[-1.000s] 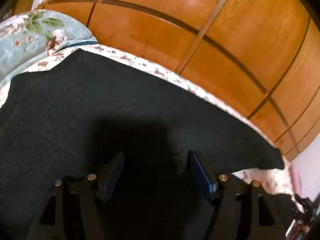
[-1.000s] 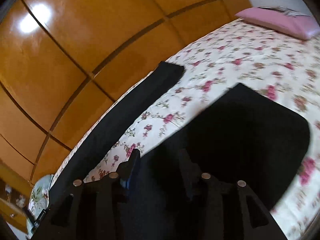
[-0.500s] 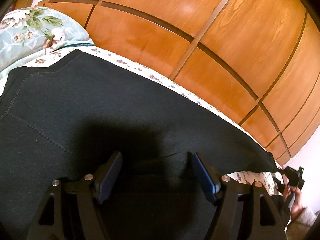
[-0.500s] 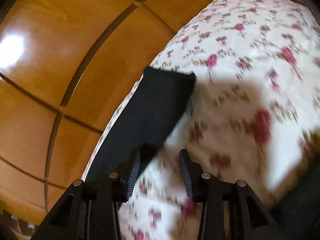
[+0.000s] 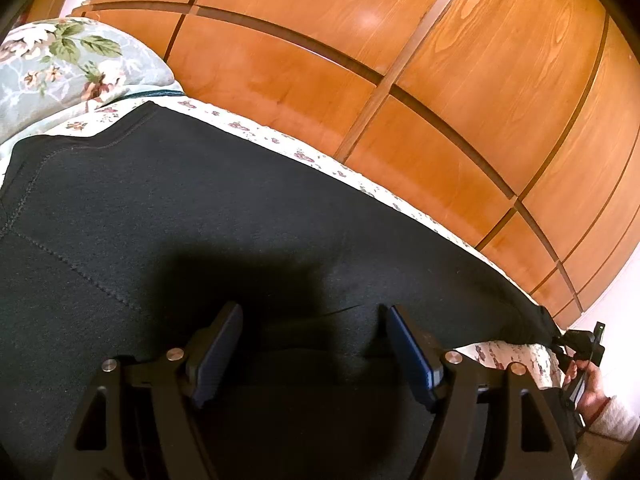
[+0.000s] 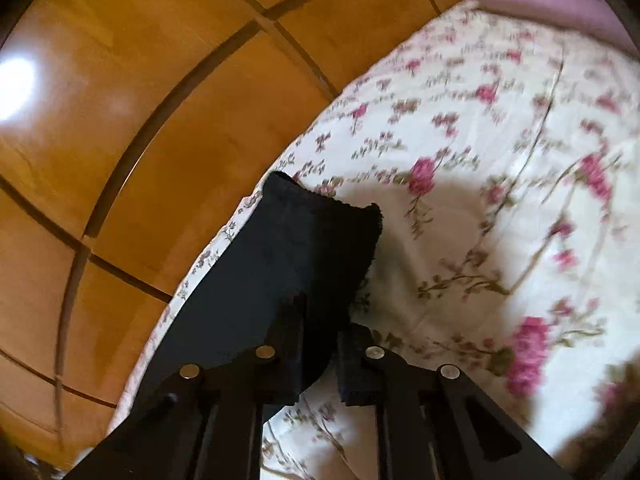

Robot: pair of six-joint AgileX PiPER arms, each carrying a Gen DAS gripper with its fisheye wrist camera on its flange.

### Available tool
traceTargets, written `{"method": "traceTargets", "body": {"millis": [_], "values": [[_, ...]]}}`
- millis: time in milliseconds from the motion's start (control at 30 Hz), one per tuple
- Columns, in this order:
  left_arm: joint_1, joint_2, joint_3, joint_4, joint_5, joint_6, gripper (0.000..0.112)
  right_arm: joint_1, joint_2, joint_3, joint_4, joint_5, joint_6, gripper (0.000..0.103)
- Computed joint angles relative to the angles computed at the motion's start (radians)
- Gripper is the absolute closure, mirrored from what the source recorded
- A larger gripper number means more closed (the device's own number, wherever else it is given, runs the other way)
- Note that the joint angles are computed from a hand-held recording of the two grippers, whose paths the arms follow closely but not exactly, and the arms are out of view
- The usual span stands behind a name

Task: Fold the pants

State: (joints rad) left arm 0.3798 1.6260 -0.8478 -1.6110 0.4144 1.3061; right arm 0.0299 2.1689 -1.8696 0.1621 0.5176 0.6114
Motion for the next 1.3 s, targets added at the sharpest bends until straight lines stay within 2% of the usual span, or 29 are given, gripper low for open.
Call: {"method": "traceTargets", "body": {"millis": [267,333,400,467,533,667,767,867,933,1033,1133,1200,1233,1300], "values": [[0.006,0.001,0.0,-0.005,0.013,0.001,0.037,-0.008,-0.21,0.269,-0.308,-0.042,0.225,0.093],[0.007,0.002,-0.002,-0.001,0.014,-0.002,0.037,-0.036,-0.227,0.315,-0.277,-0.061,0.201,0.093],[0.007,0.002,-0.002,-0.001,0.015,-0.003,0.037,-0.07,-0.219,0.35,-0.144,-0.105,0.111,0.093],[0.008,0.001,-0.003,0.002,0.016,-0.006,0.037,-0.07,-0.225,0.363,-0.146,-0.125,0.118,0.093],[0.009,0.001,-0.003,0.004,0.016,-0.008,0.037,-0.063,-0.22,0.343,-0.204,-0.097,0.168,0.092],[0.01,0.001,-0.003,0.0,0.018,-0.005,0.037,-0.072,-0.256,0.405,-0.284,-0.151,0.328,0.089],[0.007,0.002,-0.004,0.0,0.014,-0.005,0.037,-0.067,-0.304,0.454,-0.428,-0.137,0.49,0.084],[0.006,0.002,-0.005,0.0,0.013,-0.007,0.037,-0.043,-0.366,0.532,-0.339,-0.184,0.372,0.084],[0.007,0.001,-0.004,0.0,0.014,-0.007,0.037,0.018,-0.388,0.55,-0.384,-0.187,0.349,0.084],[0.007,0.001,-0.004,0.0,0.015,-0.008,0.037,0.148,-0.383,0.526,-0.458,-0.175,0.288,0.084],[0.007,0.001,-0.006,0.004,0.018,-0.016,0.037,0.258,-0.32,0.427,-0.365,-0.15,0.067,0.084],[0.01,0.001,-0.006,0.004,0.023,-0.017,0.037,0.318,-0.257,0.334,-0.322,-0.101,-0.036,0.083],[0.011,0.002,-0.006,0.003,0.026,-0.018,0.037,0.355,-0.203,0.252,-0.356,-0.042,-0.043,0.083],[0.018,0.001,-0.003,0.0,0.036,-0.014,0.037,0.4,-0.139,0.166,-0.43,0.021,-0.007,0.083]]}}
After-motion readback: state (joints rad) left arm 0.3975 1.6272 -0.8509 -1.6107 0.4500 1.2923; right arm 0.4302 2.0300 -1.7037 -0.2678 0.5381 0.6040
